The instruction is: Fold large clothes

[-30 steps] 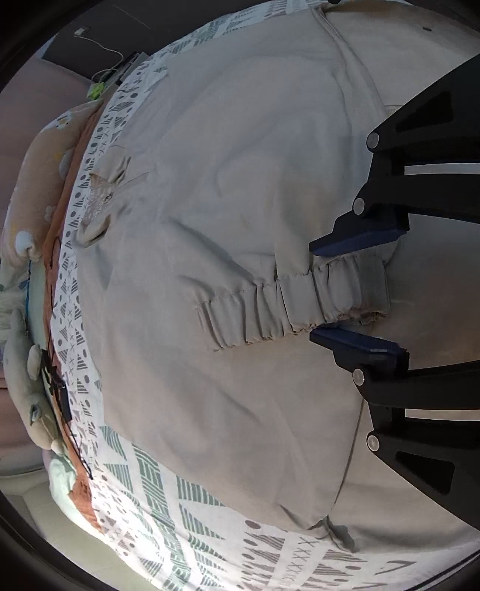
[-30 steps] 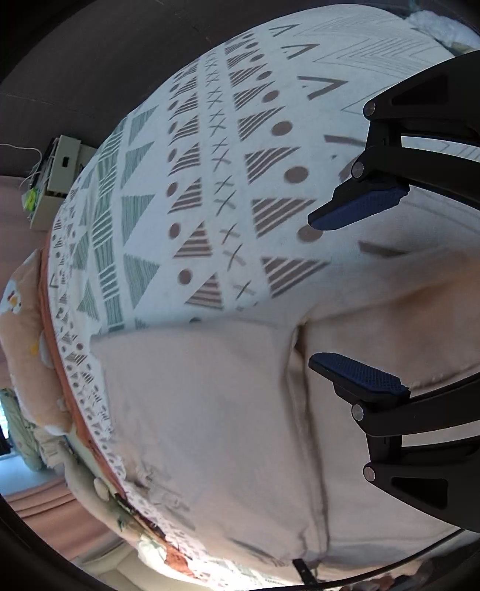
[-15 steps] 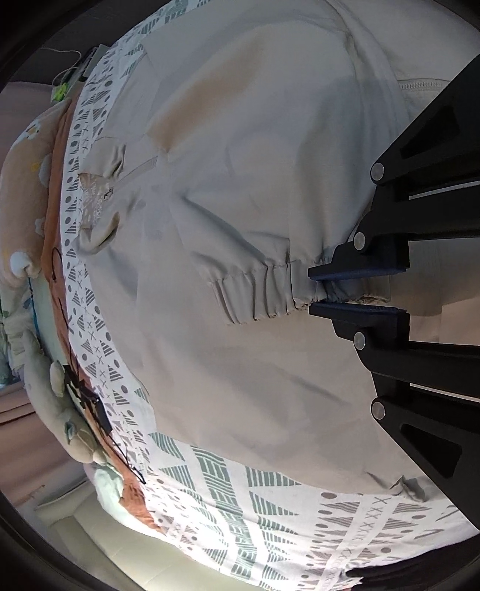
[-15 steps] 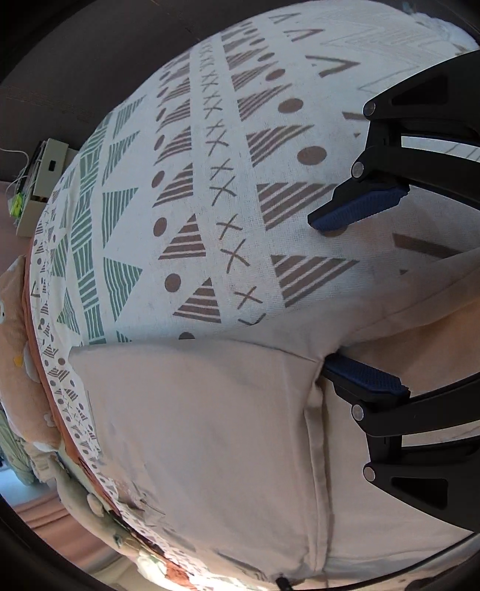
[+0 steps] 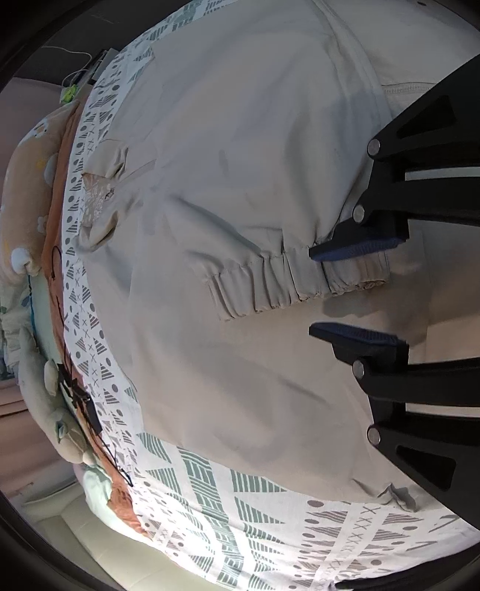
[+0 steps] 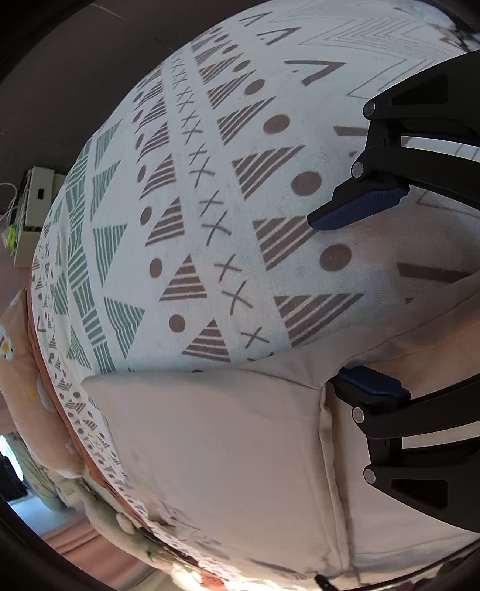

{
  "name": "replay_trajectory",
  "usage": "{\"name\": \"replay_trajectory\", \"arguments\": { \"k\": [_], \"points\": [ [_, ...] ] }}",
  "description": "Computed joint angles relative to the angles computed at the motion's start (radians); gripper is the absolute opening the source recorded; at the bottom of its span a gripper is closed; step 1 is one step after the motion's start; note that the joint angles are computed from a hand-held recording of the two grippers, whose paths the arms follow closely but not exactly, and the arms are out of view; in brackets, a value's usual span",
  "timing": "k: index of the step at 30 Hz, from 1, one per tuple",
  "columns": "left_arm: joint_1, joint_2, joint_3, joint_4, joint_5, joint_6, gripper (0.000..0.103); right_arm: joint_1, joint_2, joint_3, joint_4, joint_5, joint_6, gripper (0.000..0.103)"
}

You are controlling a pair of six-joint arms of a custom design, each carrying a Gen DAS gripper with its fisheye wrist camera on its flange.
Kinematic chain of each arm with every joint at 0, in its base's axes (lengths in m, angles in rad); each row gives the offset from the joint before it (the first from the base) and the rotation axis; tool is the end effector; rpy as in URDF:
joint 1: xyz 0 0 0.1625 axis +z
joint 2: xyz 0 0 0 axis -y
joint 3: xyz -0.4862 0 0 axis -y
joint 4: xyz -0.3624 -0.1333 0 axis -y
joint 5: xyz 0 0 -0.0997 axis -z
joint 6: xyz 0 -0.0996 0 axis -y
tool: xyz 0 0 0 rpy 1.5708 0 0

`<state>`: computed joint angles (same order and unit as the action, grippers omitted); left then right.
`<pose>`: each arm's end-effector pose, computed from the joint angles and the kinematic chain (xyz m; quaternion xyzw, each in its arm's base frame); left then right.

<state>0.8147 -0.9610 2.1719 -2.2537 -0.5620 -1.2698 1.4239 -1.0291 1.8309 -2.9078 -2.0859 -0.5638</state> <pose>-0.1611 -0.4879 0.1258 -0.0927 0.8494 -0.2749 0.4408 -0.0093 -0.6382 0.2950 0.1271 -0.9263 0.1543 0.3193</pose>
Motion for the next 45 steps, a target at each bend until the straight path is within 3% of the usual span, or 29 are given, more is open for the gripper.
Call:
{"name": "replay_trajectory", "arguments": {
  "k": [2, 4, 16, 21, 29, 38, 45],
  "points": [
    [-0.015, -0.011, 0.025, -0.053, 0.005, 0.013, 0.076, 0.0, -0.015, 0.009, 0.01, 0.001, -0.006, 0.069],
    [-0.035, -0.029, 0.049, -0.078, 0.014, 0.0, 0.081, -0.003, -0.036, 0.021, 0.02, 0.016, -0.016, 0.069],
    [-0.221, -0.205, 0.177, 0.081, -0.006, -0.294, 0.081, -0.043, -0.224, 0.14, 0.04, 0.146, -0.058, 0.069],
    [-0.342, -0.273, 0.2, 0.297, -0.035, -0.522, 0.081, -0.062, -0.306, 0.193, 0.037, 0.203, -0.075, 0.069],
    [-0.607, -0.348, 0.234, 0.625, -0.127, -0.911, 0.081, -0.122, -0.445, 0.294, 0.025, 0.318, -0.115, 0.069],
    [-0.86, -0.382, 0.255, 0.802, -0.275, -1.128, 0.081, -0.206, -0.599, 0.426, -0.013, 0.408, -0.156, 0.069],
    [-1.001, -0.368, 0.263, 0.79, -0.375, -1.122, 0.081, -0.285, -0.737, 0.529, -0.048, 0.486, -0.183, 0.069]
  ]
}}
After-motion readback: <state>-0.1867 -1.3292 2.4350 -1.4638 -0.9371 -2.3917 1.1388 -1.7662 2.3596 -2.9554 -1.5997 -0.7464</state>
